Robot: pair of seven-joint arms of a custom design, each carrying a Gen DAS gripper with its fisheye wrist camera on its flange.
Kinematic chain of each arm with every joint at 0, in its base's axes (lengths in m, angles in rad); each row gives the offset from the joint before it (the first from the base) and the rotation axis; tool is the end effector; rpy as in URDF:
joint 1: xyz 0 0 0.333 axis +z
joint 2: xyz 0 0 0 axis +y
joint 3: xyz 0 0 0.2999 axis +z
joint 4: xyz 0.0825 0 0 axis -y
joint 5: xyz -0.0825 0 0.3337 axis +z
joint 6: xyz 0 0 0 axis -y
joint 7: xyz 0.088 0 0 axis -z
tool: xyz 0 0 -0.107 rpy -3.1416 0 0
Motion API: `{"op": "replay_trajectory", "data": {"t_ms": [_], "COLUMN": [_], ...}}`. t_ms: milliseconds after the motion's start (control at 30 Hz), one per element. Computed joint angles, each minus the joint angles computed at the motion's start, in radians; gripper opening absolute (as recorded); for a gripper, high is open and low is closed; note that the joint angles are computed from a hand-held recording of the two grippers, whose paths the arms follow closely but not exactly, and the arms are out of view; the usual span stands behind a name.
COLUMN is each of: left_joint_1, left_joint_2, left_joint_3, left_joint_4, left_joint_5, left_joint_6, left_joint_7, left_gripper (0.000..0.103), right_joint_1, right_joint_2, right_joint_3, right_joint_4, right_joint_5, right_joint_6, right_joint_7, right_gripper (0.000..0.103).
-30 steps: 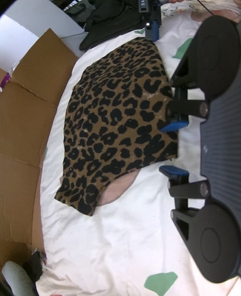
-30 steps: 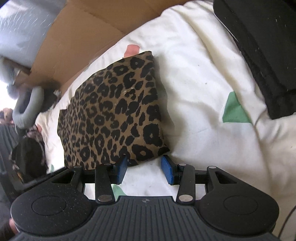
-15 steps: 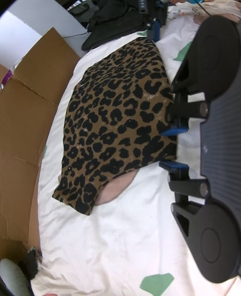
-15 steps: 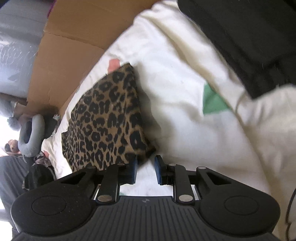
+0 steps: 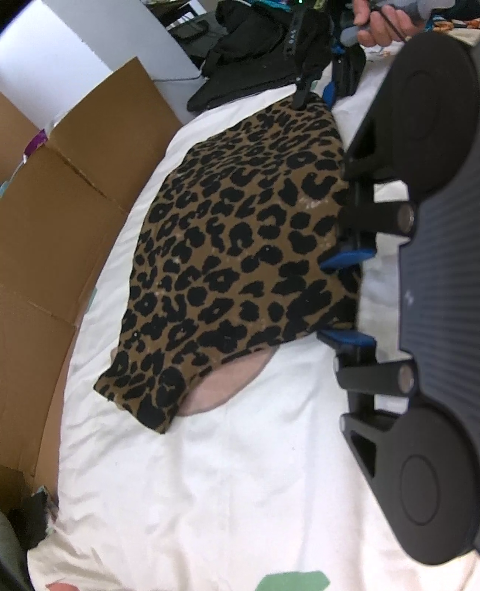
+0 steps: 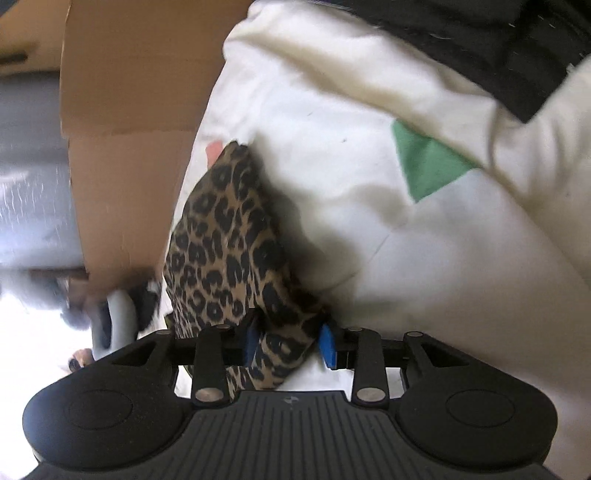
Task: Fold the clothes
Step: 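Close both tools on the edge of the flat shorts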
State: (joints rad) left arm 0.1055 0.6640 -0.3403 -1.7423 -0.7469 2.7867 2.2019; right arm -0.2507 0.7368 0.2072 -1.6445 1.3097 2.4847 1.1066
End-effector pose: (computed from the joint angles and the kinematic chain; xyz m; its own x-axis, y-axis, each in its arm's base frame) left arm 0.6432 -0.0907 0.2649 -0.1869 -0.8780 0.4406 -0.9014 -0.0250 -0.4323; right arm 0.6479 -0.0513 0.2226 -0.4065 -0.4293 -0.8065 -0.7634 0.6446 0.0418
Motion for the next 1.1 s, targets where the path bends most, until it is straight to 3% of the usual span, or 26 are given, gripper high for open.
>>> {"op": "replay_trajectory", "data": {"t_ms": [133, 233, 467, 700, 1100], "left_joint_1": [0.017, 0.008, 0.013, 0.045, 0.012], "left_joint_2": [0.012, 0.007, -0.014, -0.016, -0.109], "left_joint_3": [-0.009, 0.002, 0.011, 0.023, 0.080], "left_joint_4": [0.012, 0.004, 0.008, 0.027, -0.075], "left_joint_5": [-0.018, -0.004, 0.011, -0.015, -0.003], "left_joint_6": [-0.015, -0.012, -0.055, -0.160, -0.326], "left_joint_7": [0.006, 0.012, -0.003, 0.005, -0.031], "left_gripper": [0.032, 0.011, 0.005, 0.004, 0.003], "right_joint_1": [0.008, 0.007, -0.004, -0.003, 0.000], "right_joint_2": [0.000, -0.004, -0.035, -0.070, -0.160], "right_joint_3": [-0.002, 0.002, 0.004, -0.020, -0.060], "right_joint_4": [0.007, 0.010, -0.011, -0.035, -0.133], "right_joint_5": [-0.020, -0.032, -0.040, -0.067, -0.137], "right_joint_6": [0.011, 0.015, 0.016, 0.006, -0.025], "right_joint_7": [-0.023, -0.046, -0.107, -0.137, -0.147], "right_gripper": [0.017, 0.010, 0.008, 0.008, 0.008]}}
